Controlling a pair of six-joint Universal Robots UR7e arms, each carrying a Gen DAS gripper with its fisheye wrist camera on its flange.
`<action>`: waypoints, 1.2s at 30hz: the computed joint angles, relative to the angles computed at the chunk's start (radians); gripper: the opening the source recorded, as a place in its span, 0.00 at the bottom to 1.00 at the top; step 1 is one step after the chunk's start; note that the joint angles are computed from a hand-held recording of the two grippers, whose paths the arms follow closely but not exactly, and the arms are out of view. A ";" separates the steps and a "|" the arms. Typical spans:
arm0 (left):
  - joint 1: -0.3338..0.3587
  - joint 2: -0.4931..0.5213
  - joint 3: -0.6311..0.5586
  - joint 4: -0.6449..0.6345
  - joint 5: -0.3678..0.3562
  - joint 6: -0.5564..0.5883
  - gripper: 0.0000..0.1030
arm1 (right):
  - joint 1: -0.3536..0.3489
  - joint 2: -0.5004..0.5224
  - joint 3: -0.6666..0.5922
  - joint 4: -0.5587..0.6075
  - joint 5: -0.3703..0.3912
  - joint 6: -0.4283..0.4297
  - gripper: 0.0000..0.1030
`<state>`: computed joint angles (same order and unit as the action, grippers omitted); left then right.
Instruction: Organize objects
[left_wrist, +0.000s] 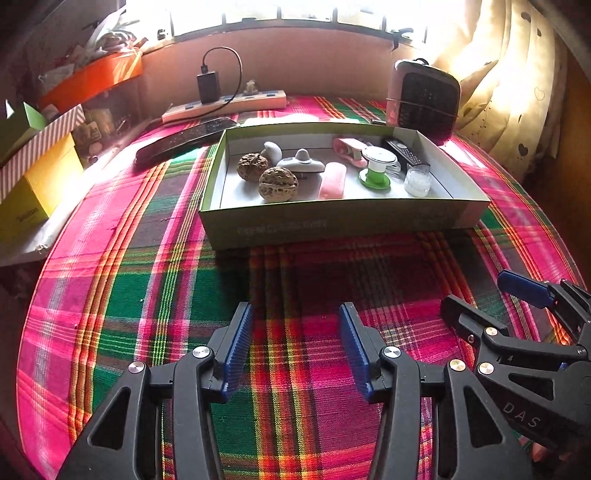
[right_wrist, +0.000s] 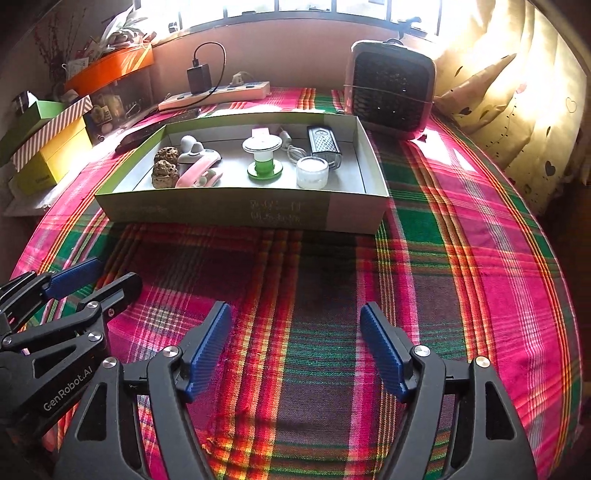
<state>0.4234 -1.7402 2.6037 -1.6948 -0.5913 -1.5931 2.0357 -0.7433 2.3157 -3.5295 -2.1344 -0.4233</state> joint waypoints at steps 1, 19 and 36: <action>0.000 0.001 0.000 0.000 0.000 0.000 0.46 | 0.000 0.000 0.000 -0.001 -0.001 -0.001 0.71; -0.001 0.002 -0.002 0.007 0.000 -0.004 0.47 | -0.001 0.002 -0.002 0.001 -0.005 0.001 0.76; -0.001 0.007 -0.002 0.003 0.000 -0.004 0.47 | -0.003 0.002 -0.003 0.003 -0.004 -0.001 0.79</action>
<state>0.4225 -1.7330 2.6016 -1.6914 -0.5915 -1.5972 2.0327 -0.7413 2.3131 -3.5267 -2.1380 -0.4240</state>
